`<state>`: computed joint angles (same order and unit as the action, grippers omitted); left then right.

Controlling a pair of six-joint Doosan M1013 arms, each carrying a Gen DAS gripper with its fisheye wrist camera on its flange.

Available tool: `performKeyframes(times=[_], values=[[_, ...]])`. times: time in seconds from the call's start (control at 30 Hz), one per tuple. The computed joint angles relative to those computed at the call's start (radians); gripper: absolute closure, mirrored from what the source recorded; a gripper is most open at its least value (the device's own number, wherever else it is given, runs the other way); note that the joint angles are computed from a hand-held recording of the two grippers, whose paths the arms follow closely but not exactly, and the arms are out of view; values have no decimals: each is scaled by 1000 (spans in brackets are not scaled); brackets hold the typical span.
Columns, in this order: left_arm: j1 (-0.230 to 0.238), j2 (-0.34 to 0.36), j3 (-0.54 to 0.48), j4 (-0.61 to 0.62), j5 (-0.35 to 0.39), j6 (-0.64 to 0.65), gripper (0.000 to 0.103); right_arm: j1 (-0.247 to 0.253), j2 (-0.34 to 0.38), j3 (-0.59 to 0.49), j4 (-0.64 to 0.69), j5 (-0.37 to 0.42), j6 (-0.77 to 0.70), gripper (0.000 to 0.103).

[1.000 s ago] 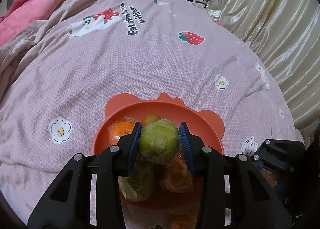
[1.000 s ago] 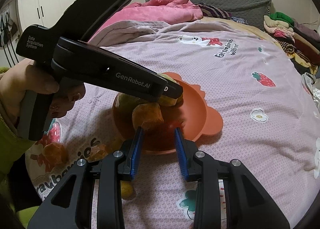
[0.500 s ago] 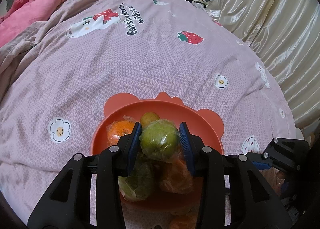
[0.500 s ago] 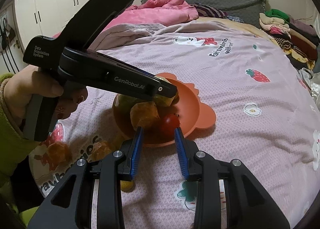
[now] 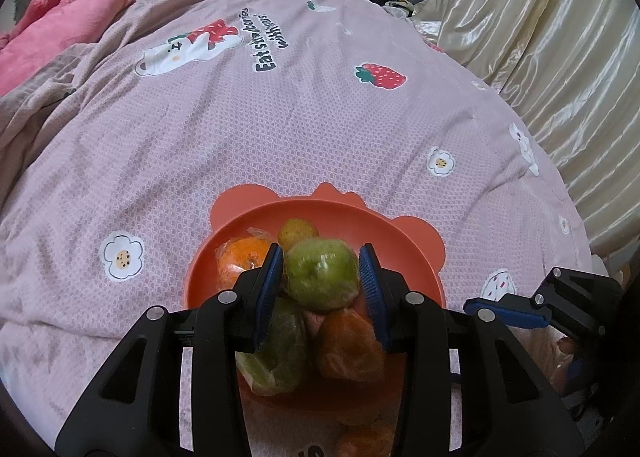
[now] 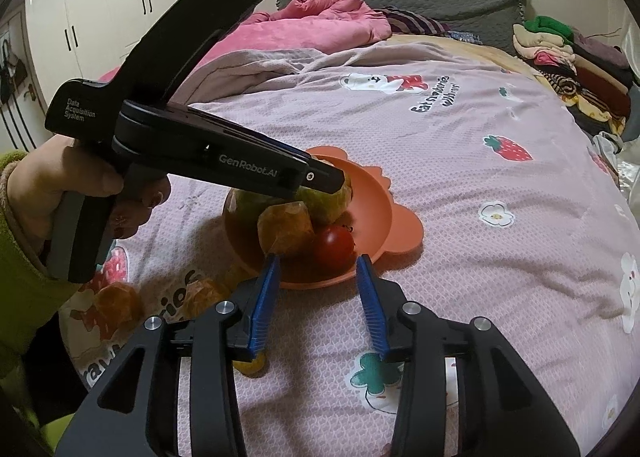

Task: Organize fruits
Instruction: 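Open the right tool to drop the tomato while the left tool releases the pear, then withdraw both tools from the plate toward the remaining loose fruits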

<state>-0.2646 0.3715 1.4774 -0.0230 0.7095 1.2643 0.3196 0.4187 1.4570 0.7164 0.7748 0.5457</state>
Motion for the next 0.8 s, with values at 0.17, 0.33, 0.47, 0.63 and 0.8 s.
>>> performKeyframes(times=[0.17,0.33,0.47,0.63,0.8], values=[[-2,-10,9,11,-6,-10,71,0,-3,3,-6,-3,9,58],[-4,-32,29,28,-28,-33,62,1,-6,8,-8,-5,14,54],[-5,-52,52,45,-45,-64,55,1,-9,11,-8,-9,17,50],[-10,-79,82,84,-73,-118,42,0,-13,16,-8,-14,22,47],[-19,-104,106,158,-87,-185,34,0,-18,20,-8,-23,24,43]])
